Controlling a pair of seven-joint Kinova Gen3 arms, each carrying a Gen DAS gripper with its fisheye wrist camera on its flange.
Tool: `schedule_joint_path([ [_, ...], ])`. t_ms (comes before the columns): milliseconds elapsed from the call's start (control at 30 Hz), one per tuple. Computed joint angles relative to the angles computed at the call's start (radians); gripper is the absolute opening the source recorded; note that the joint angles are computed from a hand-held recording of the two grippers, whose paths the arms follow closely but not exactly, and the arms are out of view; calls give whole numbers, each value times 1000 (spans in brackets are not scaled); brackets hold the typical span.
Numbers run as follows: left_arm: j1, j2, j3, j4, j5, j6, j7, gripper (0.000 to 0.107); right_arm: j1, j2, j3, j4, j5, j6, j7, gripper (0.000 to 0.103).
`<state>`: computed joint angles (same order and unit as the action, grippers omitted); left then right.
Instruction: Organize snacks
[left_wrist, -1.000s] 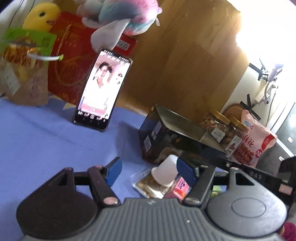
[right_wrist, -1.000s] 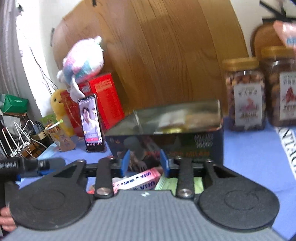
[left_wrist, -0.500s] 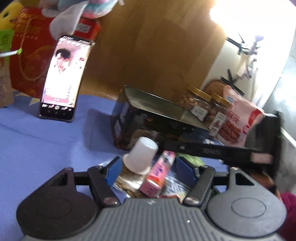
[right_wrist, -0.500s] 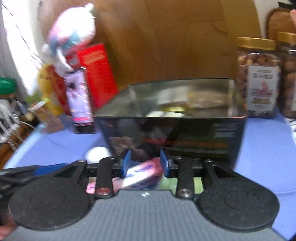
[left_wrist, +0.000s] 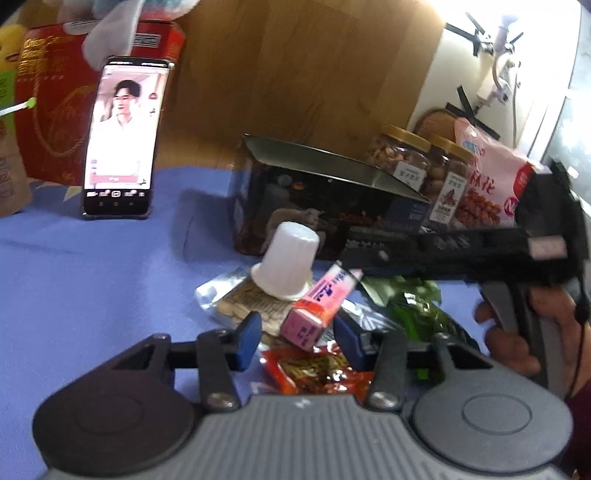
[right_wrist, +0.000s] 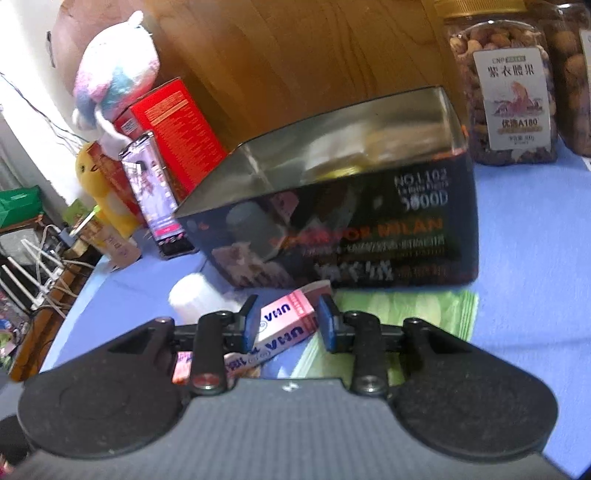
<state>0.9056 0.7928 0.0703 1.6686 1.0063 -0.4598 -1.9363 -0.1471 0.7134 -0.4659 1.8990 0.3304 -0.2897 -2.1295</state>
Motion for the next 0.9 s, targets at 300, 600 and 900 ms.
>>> schedule_joint_path([
  [300, -31, -18, 25, 39, 34, -29, 32, 45, -89, -77, 78, 156, -64, -150, 129, 42],
  [600, -46, -45, 38, 82, -104, -59, 176, 55, -240, -113, 219, 36, -94, 21, 385, 67],
  [900, -6, -27, -29, 50, -64, 9, 164, 52, -110, -37, 5, -78, -80, 210, 514, 64],
])
